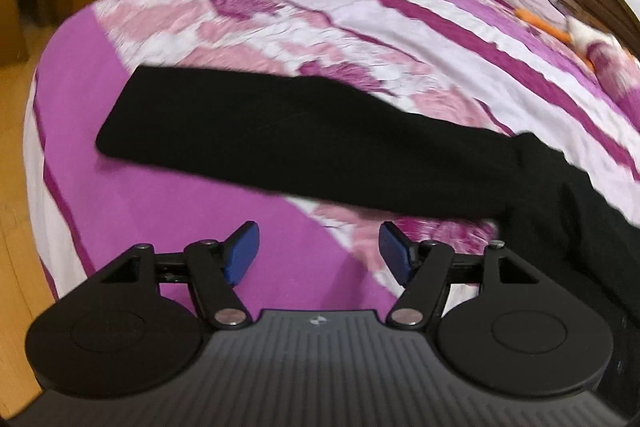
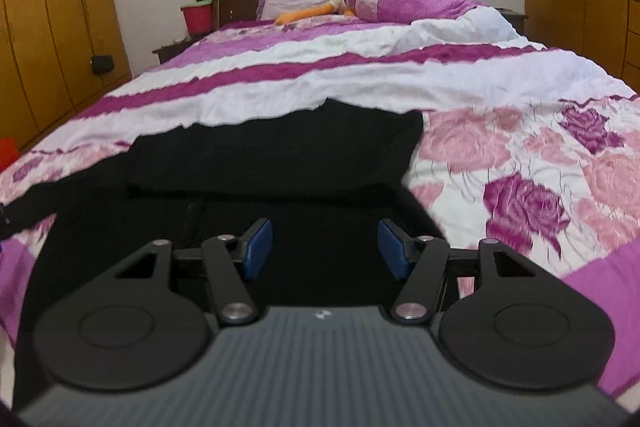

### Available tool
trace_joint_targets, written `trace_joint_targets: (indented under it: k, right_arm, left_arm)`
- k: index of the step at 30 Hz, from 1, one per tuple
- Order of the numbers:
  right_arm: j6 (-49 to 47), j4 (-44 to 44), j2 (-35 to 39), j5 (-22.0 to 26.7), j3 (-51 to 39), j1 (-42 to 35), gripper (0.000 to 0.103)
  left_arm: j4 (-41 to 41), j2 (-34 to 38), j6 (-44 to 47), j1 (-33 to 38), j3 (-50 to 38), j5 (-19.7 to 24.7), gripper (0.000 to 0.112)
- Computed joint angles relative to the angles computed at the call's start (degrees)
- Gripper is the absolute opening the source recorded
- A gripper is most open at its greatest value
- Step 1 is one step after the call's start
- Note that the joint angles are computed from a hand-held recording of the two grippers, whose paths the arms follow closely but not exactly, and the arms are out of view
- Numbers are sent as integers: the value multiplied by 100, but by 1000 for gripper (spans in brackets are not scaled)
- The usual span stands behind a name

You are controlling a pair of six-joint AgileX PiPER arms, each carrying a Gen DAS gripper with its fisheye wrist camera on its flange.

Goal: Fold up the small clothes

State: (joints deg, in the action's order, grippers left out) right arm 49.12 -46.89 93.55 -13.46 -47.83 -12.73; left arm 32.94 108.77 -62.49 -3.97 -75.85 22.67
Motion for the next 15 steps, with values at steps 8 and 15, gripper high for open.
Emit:
trace_joint_targets:
  k: [8, 15]
  right_arm:
    - [-1368, 1590, 323, 133, 262, 142, 61]
    - [-2956, 3091, 465, -331, 616, 239, 62]
  left_arm:
    - [-965, 117, -210, 681, 334, -1106, 75]
    - [-955, 392, -882, 938, 74, -1432, 77]
